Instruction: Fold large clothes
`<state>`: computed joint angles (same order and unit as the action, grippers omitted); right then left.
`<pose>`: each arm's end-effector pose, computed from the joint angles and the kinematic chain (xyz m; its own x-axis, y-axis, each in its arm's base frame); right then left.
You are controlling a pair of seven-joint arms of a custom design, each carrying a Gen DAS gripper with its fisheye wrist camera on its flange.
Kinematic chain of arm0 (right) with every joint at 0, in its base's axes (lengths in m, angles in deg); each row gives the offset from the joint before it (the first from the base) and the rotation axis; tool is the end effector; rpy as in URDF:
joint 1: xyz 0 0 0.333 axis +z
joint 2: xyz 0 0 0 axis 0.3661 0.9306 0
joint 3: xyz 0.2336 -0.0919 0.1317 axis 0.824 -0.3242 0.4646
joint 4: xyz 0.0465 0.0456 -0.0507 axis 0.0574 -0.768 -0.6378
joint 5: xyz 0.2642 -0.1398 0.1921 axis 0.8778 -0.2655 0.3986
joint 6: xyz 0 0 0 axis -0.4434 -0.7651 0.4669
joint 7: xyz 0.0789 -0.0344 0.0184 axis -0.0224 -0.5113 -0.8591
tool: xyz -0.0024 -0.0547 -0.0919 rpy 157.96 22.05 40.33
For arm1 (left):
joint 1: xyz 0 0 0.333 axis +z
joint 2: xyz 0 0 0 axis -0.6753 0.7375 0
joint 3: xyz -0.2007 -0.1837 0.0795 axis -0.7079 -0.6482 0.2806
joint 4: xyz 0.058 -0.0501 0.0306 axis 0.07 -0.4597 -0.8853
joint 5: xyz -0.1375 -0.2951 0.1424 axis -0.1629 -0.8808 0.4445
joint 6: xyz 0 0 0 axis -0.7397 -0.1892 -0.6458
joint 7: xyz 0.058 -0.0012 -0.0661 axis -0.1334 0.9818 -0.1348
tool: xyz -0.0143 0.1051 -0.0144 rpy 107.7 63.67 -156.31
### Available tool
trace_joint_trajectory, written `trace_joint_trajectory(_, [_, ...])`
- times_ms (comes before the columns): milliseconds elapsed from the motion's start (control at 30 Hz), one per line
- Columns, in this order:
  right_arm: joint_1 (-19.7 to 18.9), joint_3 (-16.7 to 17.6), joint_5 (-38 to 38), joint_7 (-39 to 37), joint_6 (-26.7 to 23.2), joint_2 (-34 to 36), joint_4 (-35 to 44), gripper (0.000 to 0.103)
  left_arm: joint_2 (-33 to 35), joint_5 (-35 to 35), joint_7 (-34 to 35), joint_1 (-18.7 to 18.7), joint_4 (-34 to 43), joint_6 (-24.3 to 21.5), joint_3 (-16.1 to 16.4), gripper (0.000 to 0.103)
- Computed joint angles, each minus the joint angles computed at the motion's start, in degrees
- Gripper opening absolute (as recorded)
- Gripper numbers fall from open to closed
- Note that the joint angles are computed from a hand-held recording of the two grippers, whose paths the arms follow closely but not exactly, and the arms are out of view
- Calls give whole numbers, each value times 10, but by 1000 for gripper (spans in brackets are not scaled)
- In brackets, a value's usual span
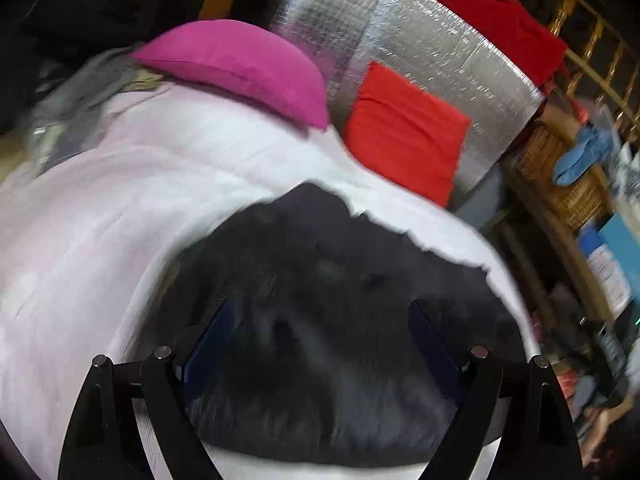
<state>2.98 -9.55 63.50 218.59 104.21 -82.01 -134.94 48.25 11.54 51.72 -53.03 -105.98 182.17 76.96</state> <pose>0.4347 0.1830 0.5039 -0.1555 -0.8798 -0.4491 -0.5381 0.4567 -0.7084 0.4331 0.0246 0.5073 -0.0753 -0.9206 0.3832 -0.7315 -0.2102 -0.6486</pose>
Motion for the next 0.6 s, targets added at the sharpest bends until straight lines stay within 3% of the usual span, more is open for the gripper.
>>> trace_joint_trajectory(100, [8, 10, -28, -11, -101, 28, 54, 94, -25, 74, -72, 45, -67, 75, -61, 89])
trace_joint_trajectory(167, [35, -5, -41, -42, -164, 75, 106, 94, -8, 155, -131, 95, -67, 78, -107, 89])
trace_joint_trajectory(267, [64, -6, -78, -89, -306, 187, 233, 94, 28, 260, -214, 163, -64, 99, -168, 89])
trace_joint_trajectory(367, [109, -15, -157, -81, -442, 289, 347, 94, 42, 305, -231, 163, -61, 110, -163, 89])
trace_joint_trajectory(400, [124, -23, -168, -82, -467, 311, 370, 94, 46, 315, -228, 156, -58, 114, -156, 89])
trace_joint_trajectory(500, [157, -49, -194, -61, -483, 321, 377, 94, 55, 320, -220, 121, -49, 108, -117, 89])
trace_joint_trajectory(600, [158, -77, -187, -13, -394, 242, 284, 94, 47, 341, -229, 106, -47, 103, -90, 89])
